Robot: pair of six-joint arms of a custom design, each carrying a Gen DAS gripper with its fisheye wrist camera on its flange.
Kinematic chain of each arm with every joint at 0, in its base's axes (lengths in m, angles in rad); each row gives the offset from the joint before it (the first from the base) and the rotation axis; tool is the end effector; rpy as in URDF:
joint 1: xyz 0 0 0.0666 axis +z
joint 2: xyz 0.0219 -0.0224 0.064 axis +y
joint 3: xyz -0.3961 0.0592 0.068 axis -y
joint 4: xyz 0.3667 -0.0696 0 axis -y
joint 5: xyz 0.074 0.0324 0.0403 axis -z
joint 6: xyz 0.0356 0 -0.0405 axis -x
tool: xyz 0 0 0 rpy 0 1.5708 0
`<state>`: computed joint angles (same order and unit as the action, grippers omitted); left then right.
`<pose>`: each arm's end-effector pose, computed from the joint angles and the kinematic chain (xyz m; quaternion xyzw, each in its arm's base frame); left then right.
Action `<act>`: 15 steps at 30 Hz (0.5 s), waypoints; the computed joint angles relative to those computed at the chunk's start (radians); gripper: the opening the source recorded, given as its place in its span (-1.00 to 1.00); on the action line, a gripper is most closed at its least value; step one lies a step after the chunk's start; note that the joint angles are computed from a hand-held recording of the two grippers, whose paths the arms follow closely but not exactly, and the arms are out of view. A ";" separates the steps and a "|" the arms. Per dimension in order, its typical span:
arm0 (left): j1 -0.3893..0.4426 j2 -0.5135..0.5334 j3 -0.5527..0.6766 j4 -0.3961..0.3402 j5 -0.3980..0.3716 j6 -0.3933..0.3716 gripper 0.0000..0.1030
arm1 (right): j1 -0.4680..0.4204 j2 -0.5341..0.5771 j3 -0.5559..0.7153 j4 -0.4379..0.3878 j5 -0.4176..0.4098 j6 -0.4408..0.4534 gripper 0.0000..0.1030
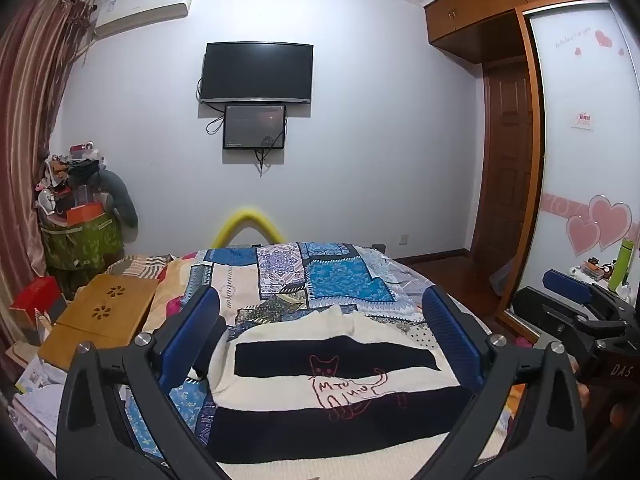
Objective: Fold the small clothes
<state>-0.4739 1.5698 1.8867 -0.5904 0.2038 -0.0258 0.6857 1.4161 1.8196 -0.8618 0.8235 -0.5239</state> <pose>0.4794 -0.2544 0.6114 0.2556 0.7530 -0.2126 0.5679 0.3676 0.2665 0.6328 0.1477 0.7928 -0.0045 0.5913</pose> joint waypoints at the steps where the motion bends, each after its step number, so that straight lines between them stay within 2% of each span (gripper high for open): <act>1: 0.000 0.000 0.000 0.001 0.003 0.004 0.98 | -0.001 0.002 0.004 -0.007 -0.002 -0.005 0.99; 15: 0.015 0.005 0.001 0.004 0.021 0.024 0.98 | -0.010 0.016 0.006 -0.013 -0.011 0.001 0.99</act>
<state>-0.4590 1.5746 1.8872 -0.5862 0.2251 -0.0013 0.6757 1.4321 1.8253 -0.8746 0.8125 -0.5225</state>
